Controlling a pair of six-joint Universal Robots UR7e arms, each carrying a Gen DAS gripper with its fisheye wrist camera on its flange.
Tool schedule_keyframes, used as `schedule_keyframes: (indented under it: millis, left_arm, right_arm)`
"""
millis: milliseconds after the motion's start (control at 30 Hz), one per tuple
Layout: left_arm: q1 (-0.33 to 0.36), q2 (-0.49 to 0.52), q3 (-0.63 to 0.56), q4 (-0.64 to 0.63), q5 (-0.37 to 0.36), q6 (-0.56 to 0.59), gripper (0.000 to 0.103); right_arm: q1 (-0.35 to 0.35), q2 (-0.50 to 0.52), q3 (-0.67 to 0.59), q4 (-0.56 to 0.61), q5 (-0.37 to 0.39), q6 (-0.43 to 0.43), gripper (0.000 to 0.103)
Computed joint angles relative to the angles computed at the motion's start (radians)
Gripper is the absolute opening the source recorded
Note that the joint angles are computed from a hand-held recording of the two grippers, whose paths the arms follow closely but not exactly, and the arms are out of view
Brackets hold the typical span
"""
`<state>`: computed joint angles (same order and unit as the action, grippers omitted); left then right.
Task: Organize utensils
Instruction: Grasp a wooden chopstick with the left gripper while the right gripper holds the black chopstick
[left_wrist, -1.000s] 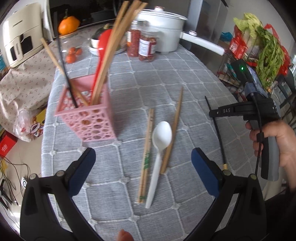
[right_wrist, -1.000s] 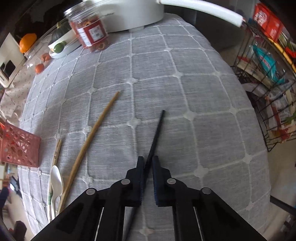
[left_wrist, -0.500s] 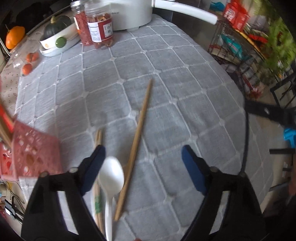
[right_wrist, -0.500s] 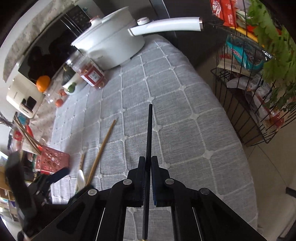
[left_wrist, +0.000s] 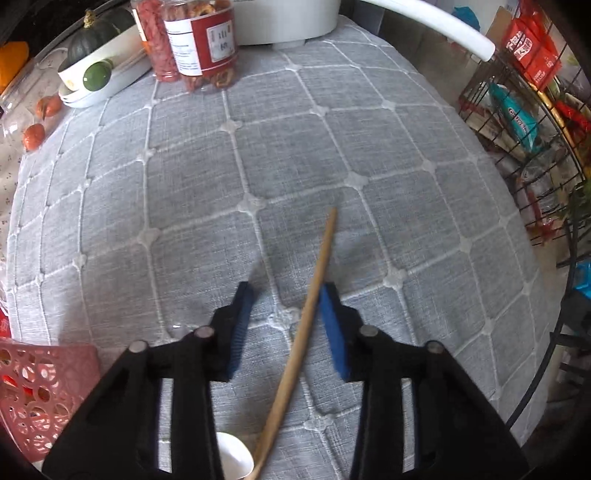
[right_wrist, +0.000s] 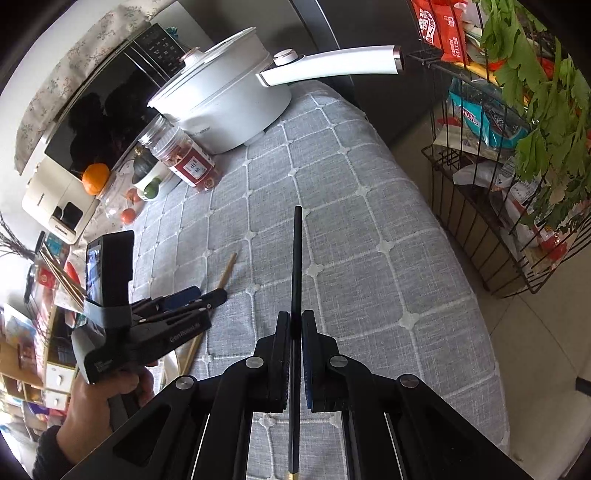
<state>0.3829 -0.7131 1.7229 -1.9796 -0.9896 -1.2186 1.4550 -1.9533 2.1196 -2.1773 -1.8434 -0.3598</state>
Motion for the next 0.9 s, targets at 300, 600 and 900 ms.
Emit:
schedule_keyframes:
  millis: [300,600,900]
  left_arm:
    - [-0.044,-0.016,0.024,0.022,0.027,-0.007,0.007]
    - [-0.164,-0.113,0.096,-0.012,0.054,-0.016,0.007]
    - [-0.277,-0.212,0.175,-0.046,0.147,-0.024,0.007]
  right_arm:
    - [0.014,-0.011,0.005,-0.004,0.008,0.013,0.006]
    - [0.069,-0.056,0.024,-0.014,0.01,0.008,0.006]
    - [0.154,-0.121,0.045,-0.031,0.007,-0.011,0.006]
